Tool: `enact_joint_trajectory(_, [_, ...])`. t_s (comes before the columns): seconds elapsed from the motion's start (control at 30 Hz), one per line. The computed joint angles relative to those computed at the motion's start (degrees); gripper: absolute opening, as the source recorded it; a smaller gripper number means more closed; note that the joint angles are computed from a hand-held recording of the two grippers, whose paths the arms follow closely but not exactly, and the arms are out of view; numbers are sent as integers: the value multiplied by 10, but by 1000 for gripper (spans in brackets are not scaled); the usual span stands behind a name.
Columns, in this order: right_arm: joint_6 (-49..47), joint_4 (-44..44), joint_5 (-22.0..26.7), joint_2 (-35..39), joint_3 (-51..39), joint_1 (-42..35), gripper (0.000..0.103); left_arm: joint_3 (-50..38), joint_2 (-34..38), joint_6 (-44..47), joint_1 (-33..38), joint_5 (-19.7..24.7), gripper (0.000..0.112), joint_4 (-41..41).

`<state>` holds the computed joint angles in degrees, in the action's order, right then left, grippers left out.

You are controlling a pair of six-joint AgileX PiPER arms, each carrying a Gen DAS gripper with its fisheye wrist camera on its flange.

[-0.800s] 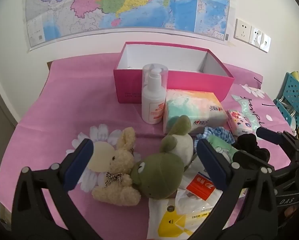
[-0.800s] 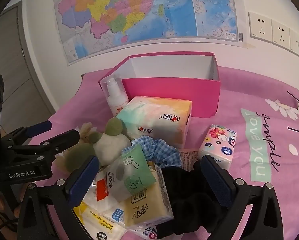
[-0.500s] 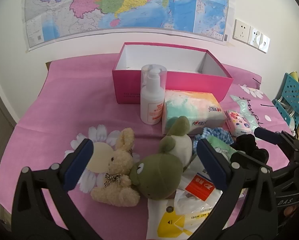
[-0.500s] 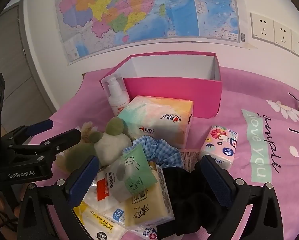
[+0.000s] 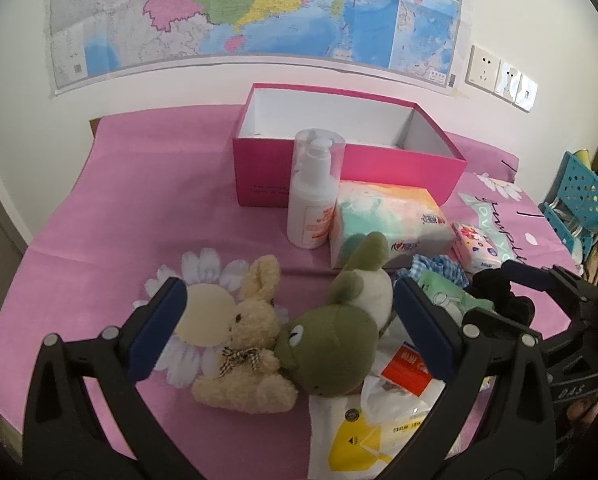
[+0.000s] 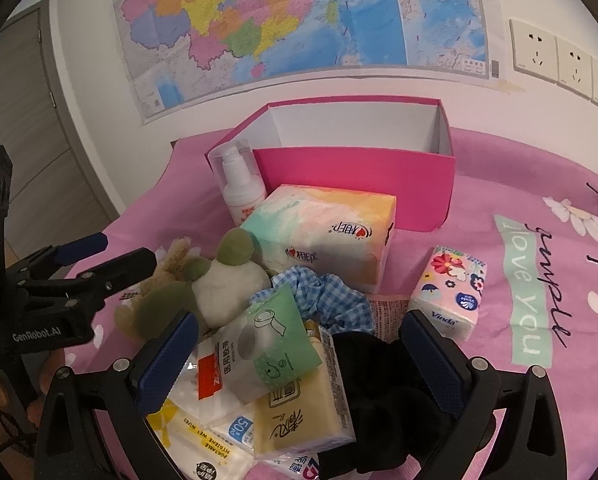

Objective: Organize soft objects
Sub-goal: 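Move both tools toward the plush toys beside the tissue box, then grasp the green frog plush with the left tool while the right grasps the green-white plush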

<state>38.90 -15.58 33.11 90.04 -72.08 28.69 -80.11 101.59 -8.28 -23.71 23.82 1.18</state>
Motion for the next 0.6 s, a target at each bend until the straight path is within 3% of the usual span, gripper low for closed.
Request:
enact_joint_trajectory(0.07, [-26,26,-6,2,0,-5,103,7,-1,60,15,-5,103,-61])
enact_joint_trajectory(0.17, [-56,55,-8,7,-3,-10,103,16,-2,77,26,-17,103,-61])
enact_joint_trajectory(0.37, [-125,94,-8,25,-43,-10,102,36,-5,217,59,-33,103,-200])
enact_joint_trajectory(0.5, [-204,155,2,59,-95,-16,96,24,-5,294,75,27,102,-274])
enact_joint_trajectory(0.6, [-268,225,27,98,-145,-31,86,38,-9,357,71,23,100,-324])
